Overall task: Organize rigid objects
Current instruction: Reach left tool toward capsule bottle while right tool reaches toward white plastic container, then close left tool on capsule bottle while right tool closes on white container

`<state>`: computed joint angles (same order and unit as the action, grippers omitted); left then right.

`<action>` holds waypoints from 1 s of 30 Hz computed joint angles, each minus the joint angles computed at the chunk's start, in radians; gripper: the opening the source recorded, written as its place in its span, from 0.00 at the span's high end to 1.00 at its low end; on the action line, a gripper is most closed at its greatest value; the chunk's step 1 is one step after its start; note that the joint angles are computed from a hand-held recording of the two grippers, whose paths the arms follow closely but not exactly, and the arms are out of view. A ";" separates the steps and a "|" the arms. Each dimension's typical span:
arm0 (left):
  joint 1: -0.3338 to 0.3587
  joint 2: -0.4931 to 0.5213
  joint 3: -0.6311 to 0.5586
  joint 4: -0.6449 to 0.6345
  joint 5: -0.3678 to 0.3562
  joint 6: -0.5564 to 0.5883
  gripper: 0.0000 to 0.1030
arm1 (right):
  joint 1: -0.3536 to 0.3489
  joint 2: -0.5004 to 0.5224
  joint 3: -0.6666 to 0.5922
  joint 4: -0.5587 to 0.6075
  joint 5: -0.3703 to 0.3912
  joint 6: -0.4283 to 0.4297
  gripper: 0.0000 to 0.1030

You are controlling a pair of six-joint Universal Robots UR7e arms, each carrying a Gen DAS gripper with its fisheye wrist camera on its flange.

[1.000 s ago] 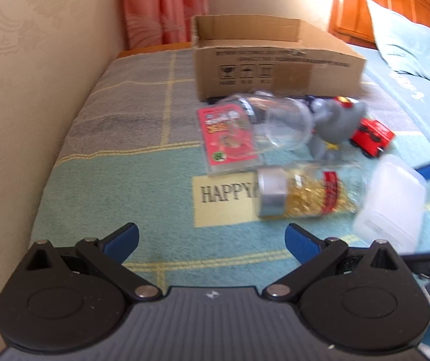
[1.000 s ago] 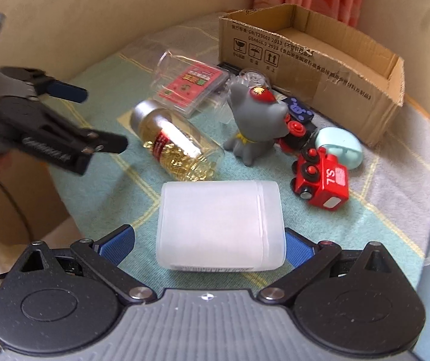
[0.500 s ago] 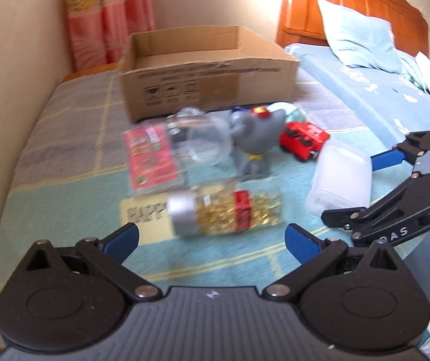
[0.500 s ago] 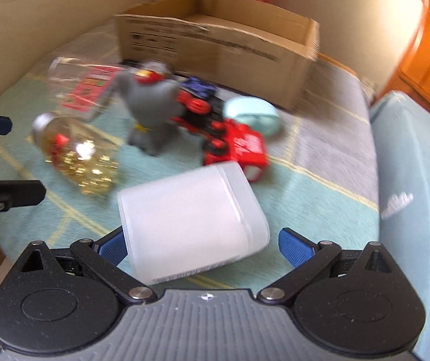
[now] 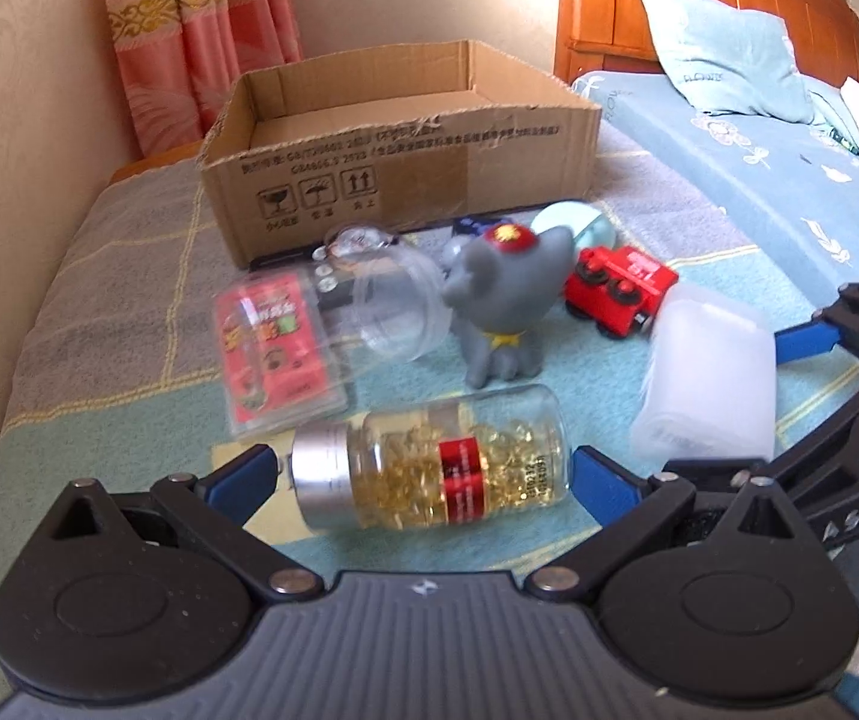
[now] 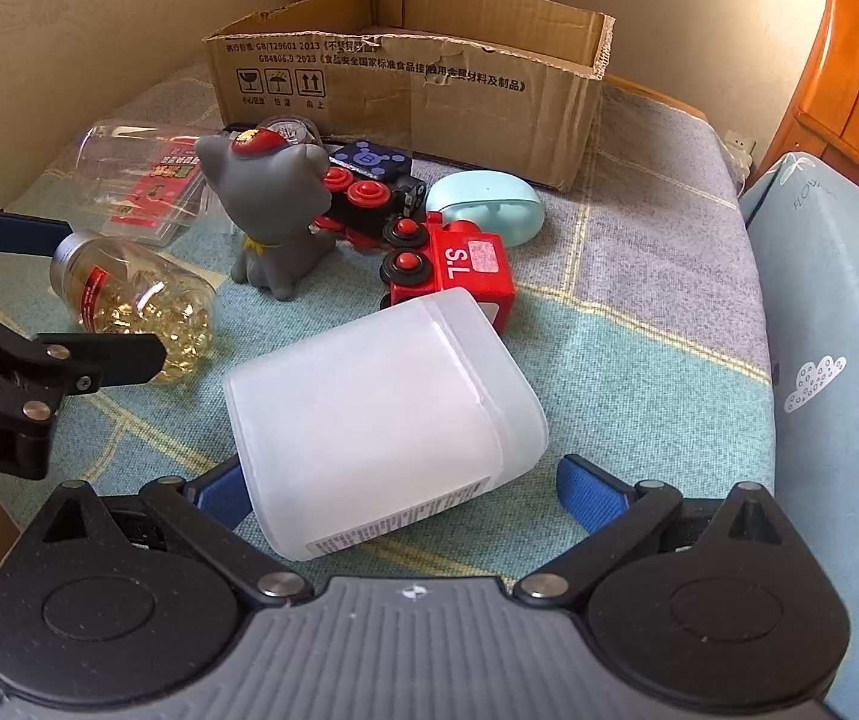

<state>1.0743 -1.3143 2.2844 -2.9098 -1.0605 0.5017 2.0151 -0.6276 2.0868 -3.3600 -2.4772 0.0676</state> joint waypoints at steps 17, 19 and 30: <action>0.038 0.055 0.034 -0.142 0.008 -0.045 0.00 | -0.014 0.022 0.020 -0.142 0.035 -0.124 0.00; 0.040 0.058 0.040 -0.162 0.005 -0.039 0.00 | -0.019 0.024 0.021 -0.160 0.047 -0.153 0.00; 0.029 0.069 0.029 -0.171 0.028 -0.042 0.01 | -0.026 0.038 0.013 -0.218 0.065 -0.244 0.00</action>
